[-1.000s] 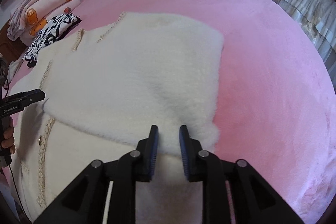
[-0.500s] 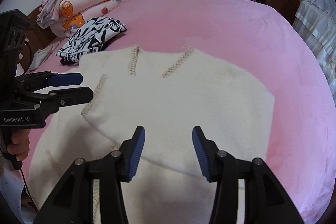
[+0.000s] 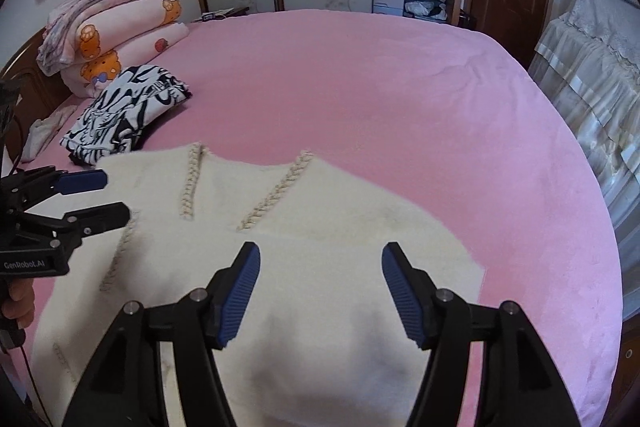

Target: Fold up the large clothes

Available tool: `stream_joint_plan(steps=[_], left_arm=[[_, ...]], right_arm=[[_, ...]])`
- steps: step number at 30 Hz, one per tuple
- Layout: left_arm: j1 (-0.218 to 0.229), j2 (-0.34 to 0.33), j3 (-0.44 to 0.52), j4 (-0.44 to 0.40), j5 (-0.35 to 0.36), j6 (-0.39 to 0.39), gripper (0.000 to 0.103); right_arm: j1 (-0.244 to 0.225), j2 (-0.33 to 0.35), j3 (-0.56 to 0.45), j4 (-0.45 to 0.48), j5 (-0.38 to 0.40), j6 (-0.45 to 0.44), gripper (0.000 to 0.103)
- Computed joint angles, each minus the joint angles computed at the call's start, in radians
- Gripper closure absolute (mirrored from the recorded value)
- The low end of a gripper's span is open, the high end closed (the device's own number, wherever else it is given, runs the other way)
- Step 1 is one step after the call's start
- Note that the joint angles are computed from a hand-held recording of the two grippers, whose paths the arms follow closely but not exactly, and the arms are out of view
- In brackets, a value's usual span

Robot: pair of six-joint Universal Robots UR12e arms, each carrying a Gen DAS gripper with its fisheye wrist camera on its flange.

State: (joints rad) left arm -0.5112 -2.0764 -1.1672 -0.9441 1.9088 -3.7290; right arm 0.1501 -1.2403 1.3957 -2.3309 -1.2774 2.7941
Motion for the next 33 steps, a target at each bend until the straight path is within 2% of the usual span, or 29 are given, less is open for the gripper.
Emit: stream_joint_plan(steps=[4,8,13,16,20,22,23,24,25,26,27,28,29,31,32,33], left_arm=[[0.028,0.02,-0.055,-0.024,-0.006,-0.037,0.033],[0.059,0.038,-0.111,-0.018,-0.063,-0.067,0.033],[0.08,0.037,-0.142,0.005,-0.14,-0.076,0.033],[0.084,0.025,-0.141,0.003,-0.165,-0.08,0.033],[0.085,0.012,-0.141,0.015,-0.18,-0.085,0.033],[0.087,0.013,-0.15,0.038,-0.193,-0.092,0.033],[0.089,0.013,-0.155,0.05,-0.198,-0.097,0.038],[0.087,0.012,-0.155,0.053,-0.191,-0.103,0.052],[0.081,0.007,-0.142,0.024,-0.155,-0.113,0.066],[0.075,0.001,-0.127,-0.011,-0.121,-0.124,0.088],[0.075,-0.001,-0.123,-0.018,-0.122,-0.132,0.089],[0.068,-0.004,-0.112,-0.031,-0.093,-0.14,0.089],[0.055,-0.012,-0.091,-0.058,-0.049,-0.127,0.09],[0.023,-0.033,-0.062,-0.097,0.071,-0.067,0.091],[0.013,-0.043,-0.059,-0.118,0.107,-0.047,0.091],[0.012,-0.049,-0.061,-0.137,0.115,-0.051,0.091]], right_arm=[[-0.031,0.03,-0.02,0.012,-0.038,0.018,0.039],[-0.065,0.057,-0.036,0.033,-0.059,0.039,0.039],[-0.1,0.089,-0.061,0.088,-0.043,0.083,0.039],[-0.112,0.105,-0.072,0.126,-0.022,0.113,0.039],[-0.134,0.122,-0.074,0.162,0.066,0.201,0.039],[-0.139,0.128,-0.072,0.164,0.109,0.218,0.04],[-0.14,0.13,-0.072,0.168,0.129,0.219,0.04],[-0.138,0.134,-0.076,0.178,0.137,0.215,0.043],[-0.137,0.137,-0.077,0.183,0.151,0.209,0.056],[-0.132,0.139,-0.081,0.188,0.139,0.203,0.06],[-0.125,0.137,-0.078,0.172,0.115,0.196,0.064],[-0.119,0.133,-0.075,0.159,0.1,0.183,0.074],[-0.109,0.126,-0.069,0.135,0.071,0.16,0.079],[-0.097,0.109,-0.052,0.08,0.032,0.122,0.082],[-0.094,0.1,-0.037,0.037,0.018,0.096,0.084],[-0.089,0.096,-0.024,0.006,-0.004,0.073,0.084]])
